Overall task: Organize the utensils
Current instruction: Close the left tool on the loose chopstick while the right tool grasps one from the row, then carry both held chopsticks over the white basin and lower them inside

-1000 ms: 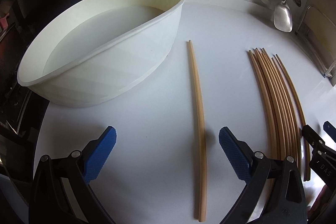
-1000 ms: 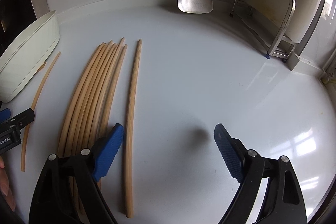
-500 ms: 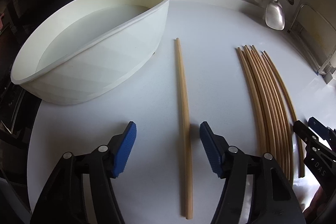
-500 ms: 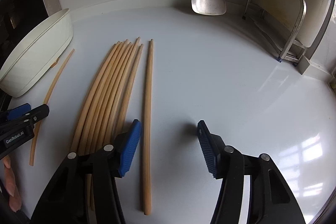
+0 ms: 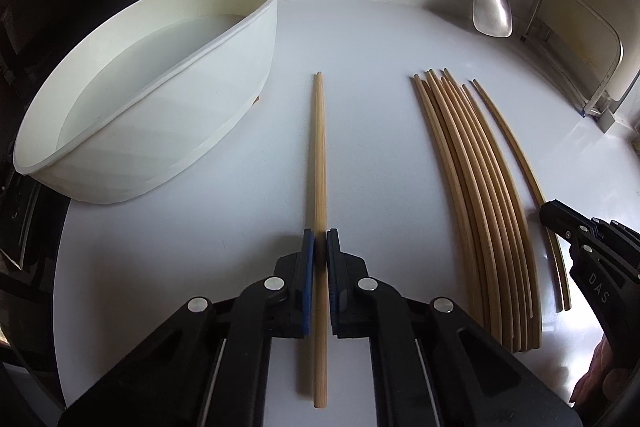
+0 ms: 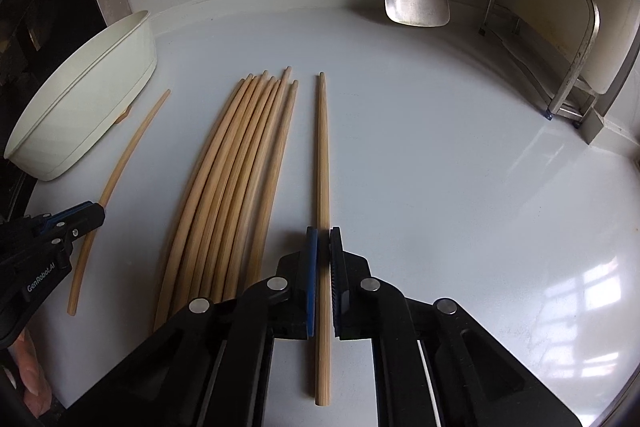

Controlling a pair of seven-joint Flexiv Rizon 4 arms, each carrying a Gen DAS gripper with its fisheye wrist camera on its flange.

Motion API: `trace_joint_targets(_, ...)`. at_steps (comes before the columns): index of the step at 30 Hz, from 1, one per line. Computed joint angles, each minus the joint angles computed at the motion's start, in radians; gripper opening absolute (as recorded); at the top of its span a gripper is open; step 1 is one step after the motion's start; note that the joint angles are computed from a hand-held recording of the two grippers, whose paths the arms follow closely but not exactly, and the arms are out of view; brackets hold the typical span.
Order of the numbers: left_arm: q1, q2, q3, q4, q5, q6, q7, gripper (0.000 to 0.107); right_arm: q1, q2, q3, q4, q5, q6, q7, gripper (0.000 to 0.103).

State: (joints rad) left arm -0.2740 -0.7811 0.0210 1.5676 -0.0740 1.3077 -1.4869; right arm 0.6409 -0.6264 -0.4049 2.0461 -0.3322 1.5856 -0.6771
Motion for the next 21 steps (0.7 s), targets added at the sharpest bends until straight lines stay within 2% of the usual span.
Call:
trace_joint_targets(7, 0.065, 0.061, -0.094, 0.042, -0.058, -0.051, 0.082, 0.007, -0.022, 0.062, 0.029, 0.016, 0.001, -0.034, 0.036, 0.006)
trace_joint_targets(15, 0.156, 0.135, -0.194, 0.052, -0.168, -0.057, 0.240, 0.007, 0.022, 0.145, -0.022, -0.001, -0.112, -0.089, 0.138, 0.006)
trace_joint_targets(18, 0.183, 0.147, -0.210, 0.034, -0.216, -0.062, 0.289, 0.007, -0.005, 0.152, 0.020, -0.048, -0.138, -0.105, 0.160, 0.006)
trace_joint_targets(21, 0.191, 0.145, -0.183, -0.003, -0.238, -0.062, 0.301, 0.007, -0.045, 0.127, 0.086, -0.129, -0.161, -0.127, 0.161, 0.006)
